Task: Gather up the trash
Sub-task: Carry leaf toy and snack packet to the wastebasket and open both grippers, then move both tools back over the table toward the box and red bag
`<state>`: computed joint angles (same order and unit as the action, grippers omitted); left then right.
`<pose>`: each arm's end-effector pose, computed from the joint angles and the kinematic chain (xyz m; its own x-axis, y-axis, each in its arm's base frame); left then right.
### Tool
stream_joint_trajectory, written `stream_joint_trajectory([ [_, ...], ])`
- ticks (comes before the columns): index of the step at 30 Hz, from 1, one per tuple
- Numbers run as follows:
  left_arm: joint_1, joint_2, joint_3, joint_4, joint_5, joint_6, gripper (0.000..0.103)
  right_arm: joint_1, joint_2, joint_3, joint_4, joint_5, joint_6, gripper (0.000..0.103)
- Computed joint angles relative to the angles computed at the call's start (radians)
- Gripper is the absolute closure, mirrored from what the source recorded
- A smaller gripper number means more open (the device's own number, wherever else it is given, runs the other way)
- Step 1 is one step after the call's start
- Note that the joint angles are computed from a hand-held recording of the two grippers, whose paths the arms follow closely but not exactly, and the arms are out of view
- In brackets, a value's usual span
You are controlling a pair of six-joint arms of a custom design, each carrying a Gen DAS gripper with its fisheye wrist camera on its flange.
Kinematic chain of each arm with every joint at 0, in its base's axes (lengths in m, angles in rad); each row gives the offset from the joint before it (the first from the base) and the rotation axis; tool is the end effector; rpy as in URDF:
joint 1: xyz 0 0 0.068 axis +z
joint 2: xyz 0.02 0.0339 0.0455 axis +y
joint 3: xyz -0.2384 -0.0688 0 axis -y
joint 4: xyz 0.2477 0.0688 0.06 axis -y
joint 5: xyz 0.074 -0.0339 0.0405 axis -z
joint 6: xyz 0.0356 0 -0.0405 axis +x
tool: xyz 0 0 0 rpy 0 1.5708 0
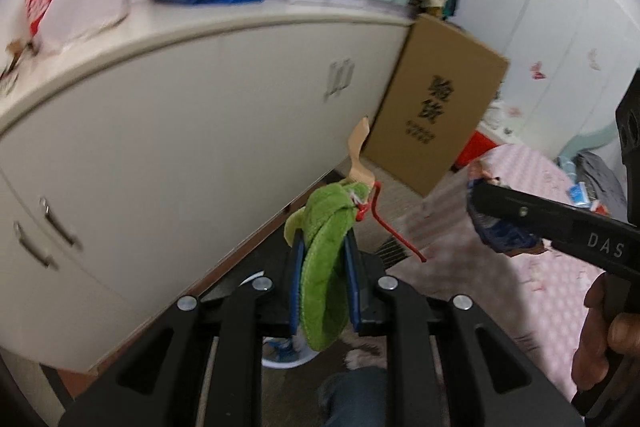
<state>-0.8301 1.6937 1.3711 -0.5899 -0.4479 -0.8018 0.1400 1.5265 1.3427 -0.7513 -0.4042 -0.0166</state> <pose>0.2598 -0.2612 0.2446 -0.7208 -0.1716 -0.6716 -0.0453 0.9785 -0.2014 0.3222 0.0595 0.2795 -0.7907 -0.1268 -0.5989 -0.3727 0.8759 0.3066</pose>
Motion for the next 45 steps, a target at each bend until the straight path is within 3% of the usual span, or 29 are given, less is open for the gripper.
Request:
stream_joint_trajectory([
  [9,0.151,0.113,-0.198,0.158,0.149,-0.039,0.086,0.17,0.364,0.102,0.082,0.066,0.094,0.074],
  [20,0.223,0.317,-0.138,0.25,0.259,0.002,0.085,0.17,0.629,0.203,0.081,0.094,0.114,0.071],
  [21,0.229,0.332,-0.131,0.256,0.27,0.006,0.085,0.173,0.647,0.219,0.076,0.095,0.121,0.069],
  [22,0.231,0.347,-0.122,0.261,0.278,0.006,0.084,0.175,0.662,0.231,0.073,0.092,0.126,0.059],
  [23,0.237,0.362,-0.113,0.262,0.289,0.015,0.083,0.177,0.67,0.237,0.078,0.096,0.133,0.053],
  [24,0.239,0.378,-0.099,0.256,0.296,0.023,0.074,0.178,0.67,0.233,0.087,0.106,0.139,0.04],
  [25,0.238,0.39,-0.093,0.254,0.3,0.025,0.055,0.179,0.677,0.24,0.091,0.119,0.151,0.026],
  [28,0.227,0.395,-0.089,0.25,0.29,0.018,0.031,0.172,0.686,0.244,0.094,0.119,0.165,0.014],
  [33,0.227,0.383,-0.105,0.233,0.274,0.0,0.022,0.163,0.684,0.244,0.085,0.141,0.171,0.006],
  [45,0.195,0.299,-0.107,0.145,0.193,-0.026,0.019,0.177,0.587,0.193,0.086,0.149,0.154,0.006],
])
